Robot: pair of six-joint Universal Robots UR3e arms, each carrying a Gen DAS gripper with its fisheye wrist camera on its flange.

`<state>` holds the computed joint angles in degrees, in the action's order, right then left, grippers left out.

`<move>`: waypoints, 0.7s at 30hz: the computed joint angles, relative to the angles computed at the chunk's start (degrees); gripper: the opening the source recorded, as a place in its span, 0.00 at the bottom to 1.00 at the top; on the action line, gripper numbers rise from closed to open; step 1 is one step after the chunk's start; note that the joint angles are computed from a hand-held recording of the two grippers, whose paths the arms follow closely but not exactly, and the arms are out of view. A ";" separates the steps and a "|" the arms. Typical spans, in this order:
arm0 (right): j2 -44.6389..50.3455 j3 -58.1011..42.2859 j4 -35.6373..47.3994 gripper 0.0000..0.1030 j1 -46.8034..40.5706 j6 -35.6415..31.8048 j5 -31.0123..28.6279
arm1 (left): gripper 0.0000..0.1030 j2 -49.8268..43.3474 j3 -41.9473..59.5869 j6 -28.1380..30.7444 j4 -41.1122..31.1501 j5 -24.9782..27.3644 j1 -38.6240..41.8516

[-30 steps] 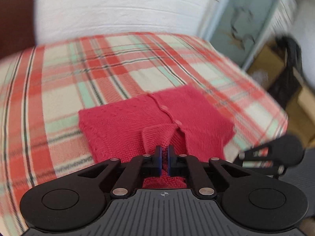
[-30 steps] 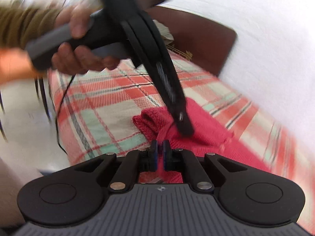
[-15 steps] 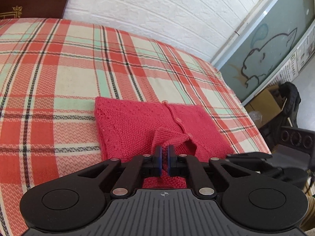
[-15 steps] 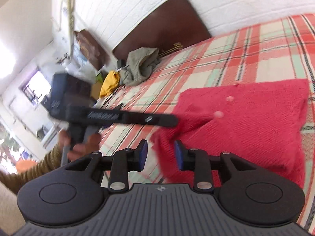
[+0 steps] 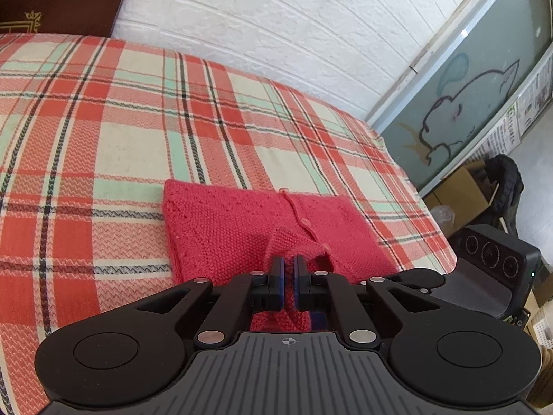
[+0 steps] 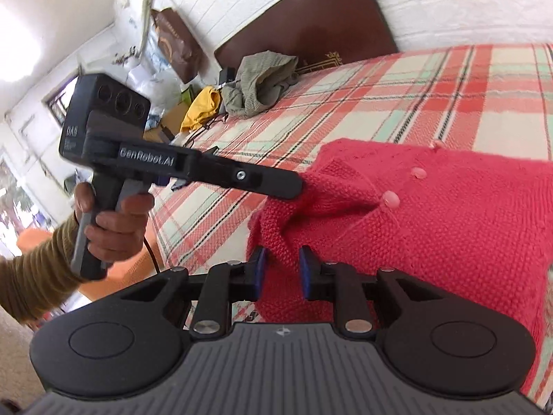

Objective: Fold clothes
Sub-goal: 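Pinch the sweater flap with the right gripper while the left gripper holds it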

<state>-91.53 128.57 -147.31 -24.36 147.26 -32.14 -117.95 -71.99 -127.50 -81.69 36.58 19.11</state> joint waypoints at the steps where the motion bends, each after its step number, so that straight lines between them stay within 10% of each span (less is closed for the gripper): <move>1: 0.17 0.03 -1.20 0.24 0.65 0.00 -0.78 | 0.01 -0.03 0.12 -0.05 0.12 0.16 -0.10; 8: -0.52 0.49 -9.26 0.17 6.07 -1.49 -9.52 | 0.01 -0.65 0.80 -1.10 0.82 1.12 -0.26; 9: -1.03 1.76 -15.24 0.05 8.82 -1.43 -14.64 | 0.01 -0.78 0.70 -1.35 1.30 1.30 -0.25; 15: 4.97 10.76 -53.67 0.04 26.88 -13.79 -42.99 | 0.02 0.61 -1.38 -1.49 3.47 2.60 0.04; 21: 6.62 13.32 -60.57 0.04 28.84 -19.13 -46.57 | 0.28 9.05 -8.70 3.06 5.77 4.89 0.69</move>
<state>-84.91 141.89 -207.87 4.48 128.13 -78.71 -108.90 -80.69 -124.43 -75.92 41.47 19.79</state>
